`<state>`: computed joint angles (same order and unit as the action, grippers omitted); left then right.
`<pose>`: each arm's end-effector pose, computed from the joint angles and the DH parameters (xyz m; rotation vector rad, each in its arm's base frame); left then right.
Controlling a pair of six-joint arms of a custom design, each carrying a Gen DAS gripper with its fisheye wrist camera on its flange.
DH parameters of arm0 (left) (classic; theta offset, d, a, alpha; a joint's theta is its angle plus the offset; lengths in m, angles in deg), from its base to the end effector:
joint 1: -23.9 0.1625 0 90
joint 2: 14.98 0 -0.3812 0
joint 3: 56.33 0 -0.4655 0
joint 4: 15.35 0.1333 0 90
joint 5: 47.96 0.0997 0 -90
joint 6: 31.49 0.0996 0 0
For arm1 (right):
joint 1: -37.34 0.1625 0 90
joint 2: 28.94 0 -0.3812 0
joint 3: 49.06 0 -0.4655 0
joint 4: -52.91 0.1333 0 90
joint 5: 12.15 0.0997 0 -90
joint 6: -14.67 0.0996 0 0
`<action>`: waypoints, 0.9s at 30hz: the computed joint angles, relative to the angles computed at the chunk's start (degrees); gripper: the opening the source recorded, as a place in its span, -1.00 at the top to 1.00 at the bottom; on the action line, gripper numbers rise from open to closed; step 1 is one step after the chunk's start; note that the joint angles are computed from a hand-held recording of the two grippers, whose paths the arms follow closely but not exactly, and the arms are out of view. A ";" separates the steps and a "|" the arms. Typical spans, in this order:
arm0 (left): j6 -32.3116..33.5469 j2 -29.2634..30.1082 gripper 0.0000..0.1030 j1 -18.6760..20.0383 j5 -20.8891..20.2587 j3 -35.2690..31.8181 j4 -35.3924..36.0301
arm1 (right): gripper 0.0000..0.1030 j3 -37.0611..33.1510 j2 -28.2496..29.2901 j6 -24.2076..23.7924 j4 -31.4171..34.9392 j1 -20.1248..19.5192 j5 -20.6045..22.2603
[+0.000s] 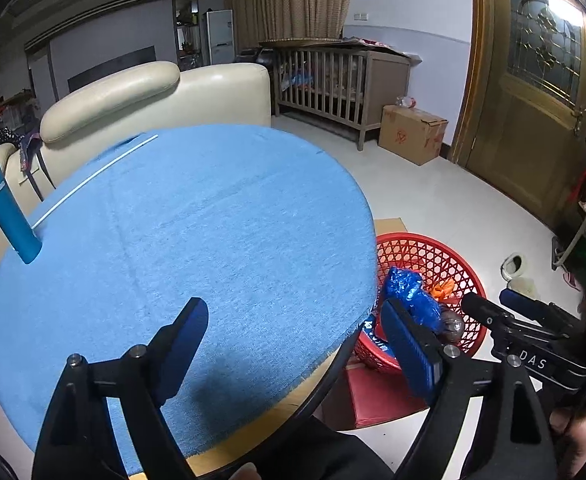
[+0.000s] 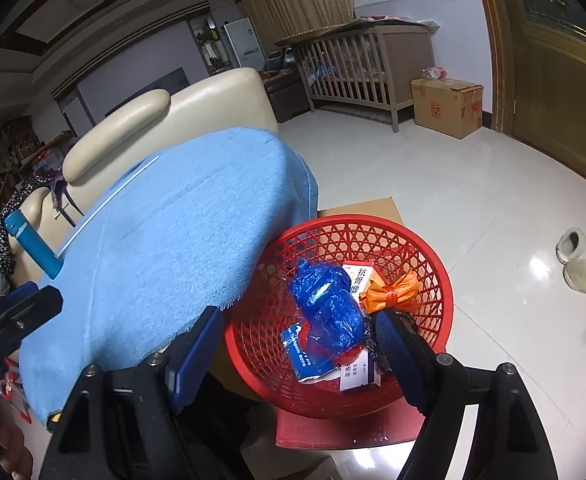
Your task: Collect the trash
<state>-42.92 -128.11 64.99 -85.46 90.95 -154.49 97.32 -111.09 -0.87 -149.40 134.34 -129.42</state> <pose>-0.1223 -0.3884 0.2190 0.6072 2.2616 -0.8449 0.1342 -0.3734 0.1360 0.2165 -2.4283 1.0344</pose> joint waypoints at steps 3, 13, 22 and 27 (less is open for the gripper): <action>-0.02 0.00 -0.72 -0.36 0.59 0.27 0.22 | -0.59 -0.11 0.16 0.02 0.21 0.19 -0.06; -0.42 0.02 -0.72 -0.20 0.85 0.36 0.56 | -0.59 -0.29 0.54 -0.17 0.18 0.33 -0.01; -0.43 0.23 -0.72 -0.26 1.01 0.57 0.29 | -0.59 -0.31 0.74 0.00 -0.02 0.55 -0.23; -0.58 0.33 -0.72 -0.21 0.65 0.50 0.56 | -0.59 -0.24 0.77 -0.18 -0.12 0.54 -0.15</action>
